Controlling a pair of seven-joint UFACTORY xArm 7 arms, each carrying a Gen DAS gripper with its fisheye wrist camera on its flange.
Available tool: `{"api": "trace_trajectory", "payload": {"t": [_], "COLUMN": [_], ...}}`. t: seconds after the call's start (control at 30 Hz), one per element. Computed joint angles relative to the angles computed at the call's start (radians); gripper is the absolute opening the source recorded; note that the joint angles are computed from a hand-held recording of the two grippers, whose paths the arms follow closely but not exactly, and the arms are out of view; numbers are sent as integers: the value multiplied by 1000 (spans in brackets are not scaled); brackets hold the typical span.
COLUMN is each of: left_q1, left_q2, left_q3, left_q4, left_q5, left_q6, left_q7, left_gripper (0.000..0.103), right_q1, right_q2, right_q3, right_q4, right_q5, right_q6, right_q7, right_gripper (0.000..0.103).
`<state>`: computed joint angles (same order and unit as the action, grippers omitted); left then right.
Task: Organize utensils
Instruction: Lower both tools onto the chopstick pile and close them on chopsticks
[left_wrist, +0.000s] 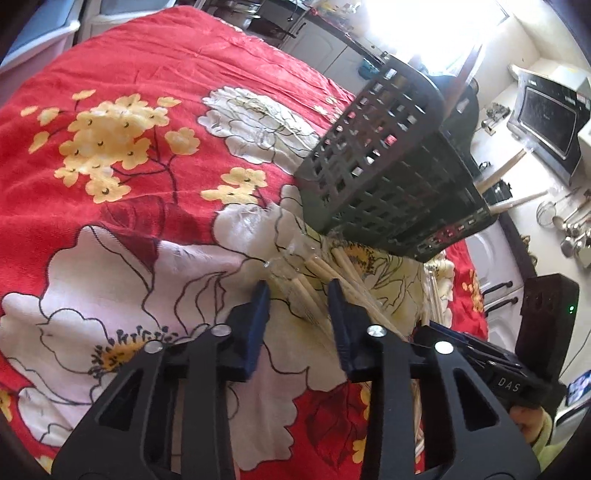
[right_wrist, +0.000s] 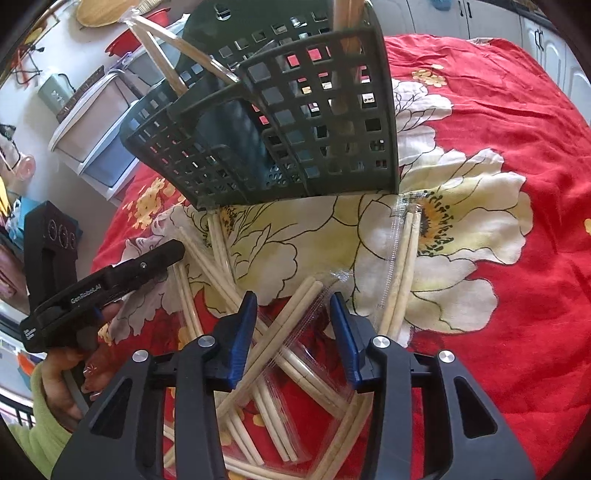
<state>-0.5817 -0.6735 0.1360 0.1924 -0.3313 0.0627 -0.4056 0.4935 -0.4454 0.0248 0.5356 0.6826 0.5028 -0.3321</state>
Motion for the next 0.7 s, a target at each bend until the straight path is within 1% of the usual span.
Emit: {"api": "trace_trajectory", "payload": {"t": [0.07, 0.1, 0.17, 0.33, 0.4, 0.5, 0.63, 0.7], "left_q1": [-31, -42, -71, -123, -139, -168, -197, -195], "left_q2": [-8, -9, -6, -3, -9, -13, -42, -70], "left_q3": [48, 61, 95, 156, 181, 218, 263, 279], "left_q4": [-9, -10, -12, -12, -15, -18, -34, -48], "left_q5": [-13, -17, -30, -47, -52, -59, -64, -60], "left_q6": [-13, -18, -35, -60, -66, -81, -98, -98], "left_q7": [19, 24, 35, 52, 59, 66, 70, 73], "left_gripper": [20, 18, 17, 13, 11, 9, 6, 5], "right_q1": [1, 0, -5, -18, -23, -20, -22, -23], "right_q2": [11, 15, 23, 39, 41, 55, 50, 34], "right_q3": [-8, -10, -15, -16, -9, -10, -12, -9], "right_q4": [11, 14, 21, 36, 38, 52, 58, 54], "right_q5": [8, 15, 26, 49, 53, 74, 108, 116], "right_q6": [8, 8, 15, 28, 27, 32, 40, 40], "right_q7": [-2, -3, -5, -25, -25, -39, -61, -68], "right_gripper": [35, 32, 28, 21, 13, 7, 6, 6]}}
